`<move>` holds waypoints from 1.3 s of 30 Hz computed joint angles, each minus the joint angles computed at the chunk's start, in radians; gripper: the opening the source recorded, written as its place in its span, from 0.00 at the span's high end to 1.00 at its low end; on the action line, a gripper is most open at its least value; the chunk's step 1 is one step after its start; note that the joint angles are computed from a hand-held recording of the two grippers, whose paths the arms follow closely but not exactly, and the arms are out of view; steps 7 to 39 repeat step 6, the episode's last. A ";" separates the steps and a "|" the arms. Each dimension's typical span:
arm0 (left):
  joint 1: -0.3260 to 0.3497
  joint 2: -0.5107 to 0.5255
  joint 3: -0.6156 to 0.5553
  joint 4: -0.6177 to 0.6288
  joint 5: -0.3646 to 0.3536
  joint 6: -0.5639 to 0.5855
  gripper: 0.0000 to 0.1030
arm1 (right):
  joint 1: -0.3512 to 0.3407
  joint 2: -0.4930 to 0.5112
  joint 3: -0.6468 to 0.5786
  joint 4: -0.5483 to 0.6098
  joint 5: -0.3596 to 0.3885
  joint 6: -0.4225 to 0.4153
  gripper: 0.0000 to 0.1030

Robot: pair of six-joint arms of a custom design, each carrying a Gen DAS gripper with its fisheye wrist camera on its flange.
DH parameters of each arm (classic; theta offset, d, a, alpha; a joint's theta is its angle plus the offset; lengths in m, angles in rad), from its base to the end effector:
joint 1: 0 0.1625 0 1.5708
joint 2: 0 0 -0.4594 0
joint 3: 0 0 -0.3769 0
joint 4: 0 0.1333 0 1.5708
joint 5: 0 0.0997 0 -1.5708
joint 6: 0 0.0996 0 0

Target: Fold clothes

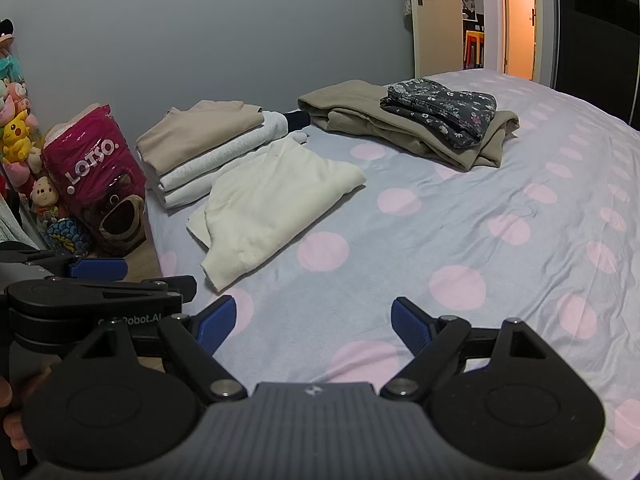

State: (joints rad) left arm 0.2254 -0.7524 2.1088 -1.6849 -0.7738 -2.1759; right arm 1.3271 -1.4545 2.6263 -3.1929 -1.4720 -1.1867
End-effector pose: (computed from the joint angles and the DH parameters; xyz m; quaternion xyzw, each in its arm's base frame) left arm -0.3265 -0.2847 -0.0086 -0.0957 0.7769 -0.4111 0.4672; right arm 0.0586 -0.3573 0.2257 0.4520 -0.8623 0.1999 0.1099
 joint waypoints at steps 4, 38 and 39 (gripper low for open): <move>-0.001 0.001 0.001 -0.005 -0.001 0.002 0.34 | 0.002 0.003 -0.001 -0.001 -0.003 0.002 0.16; -0.004 0.002 0.005 -0.009 0.001 -0.001 0.35 | 0.001 0.004 -0.002 0.002 -0.003 0.002 0.16; -0.004 0.002 0.005 -0.009 0.001 -0.001 0.35 | 0.001 0.004 -0.002 0.002 -0.003 0.002 0.16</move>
